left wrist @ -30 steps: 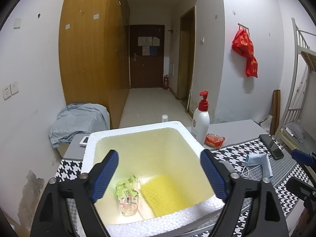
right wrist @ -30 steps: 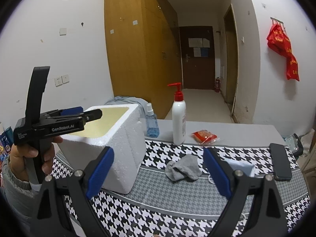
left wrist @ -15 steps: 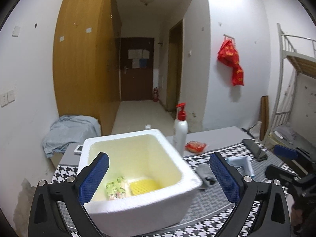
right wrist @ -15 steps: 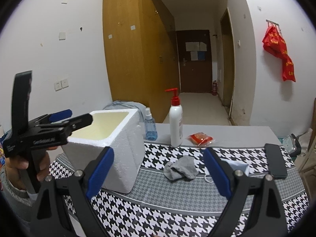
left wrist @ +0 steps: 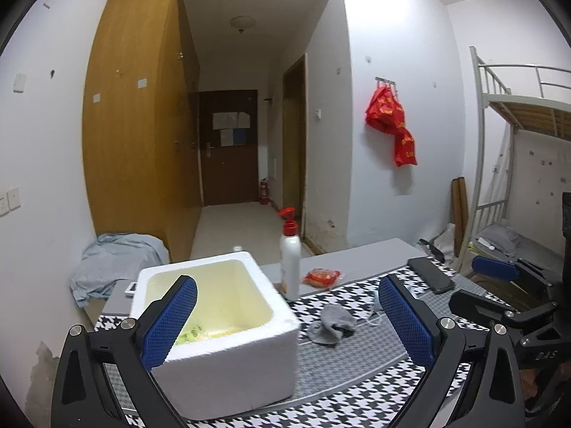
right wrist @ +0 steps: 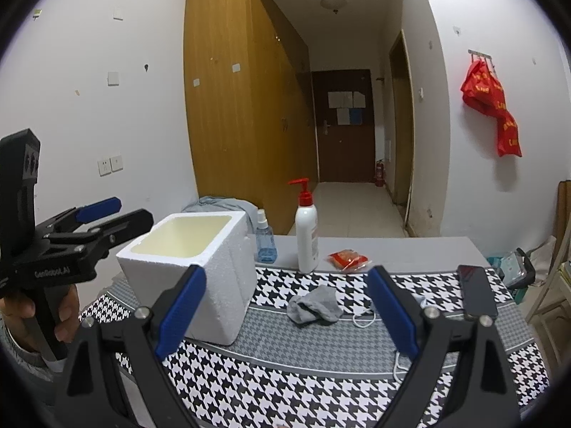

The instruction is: Organize soft objects

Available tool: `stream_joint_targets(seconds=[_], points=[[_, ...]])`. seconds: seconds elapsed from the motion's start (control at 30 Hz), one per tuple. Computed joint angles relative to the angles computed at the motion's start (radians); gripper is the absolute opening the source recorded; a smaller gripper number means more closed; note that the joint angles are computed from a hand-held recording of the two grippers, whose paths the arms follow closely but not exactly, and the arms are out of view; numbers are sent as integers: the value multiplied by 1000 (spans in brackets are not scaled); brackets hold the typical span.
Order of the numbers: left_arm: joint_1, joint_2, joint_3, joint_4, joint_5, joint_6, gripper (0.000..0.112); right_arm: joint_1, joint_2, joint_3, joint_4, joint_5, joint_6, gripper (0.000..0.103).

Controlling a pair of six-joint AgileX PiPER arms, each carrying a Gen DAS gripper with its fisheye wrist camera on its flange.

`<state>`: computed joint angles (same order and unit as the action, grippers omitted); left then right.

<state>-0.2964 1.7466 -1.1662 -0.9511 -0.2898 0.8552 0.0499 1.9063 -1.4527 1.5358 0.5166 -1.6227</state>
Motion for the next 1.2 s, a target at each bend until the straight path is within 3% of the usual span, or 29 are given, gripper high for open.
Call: stream_joint_targets(seconds=[0.4, 0.57, 0.77, 1.03, 1.2], points=[[-49, 18, 7, 145, 13, -148, 102, -44, -41, 78, 85, 18, -112, 94], [-49, 42, 0, 292, 13, -324, 102, -61, -44, 88, 95, 19, -124, 94], [-51, 80, -11, 369, -6, -437, 102, -76, -38, 89, 97, 14, -131, 94], [-75, 133, -48, 443, -9, -516, 102, -103, -4, 69, 76, 21, -105, 94], [-96, 176, -80, 359, -17, -422, 102, -110, 24, 44, 37, 19, -75, 94]])
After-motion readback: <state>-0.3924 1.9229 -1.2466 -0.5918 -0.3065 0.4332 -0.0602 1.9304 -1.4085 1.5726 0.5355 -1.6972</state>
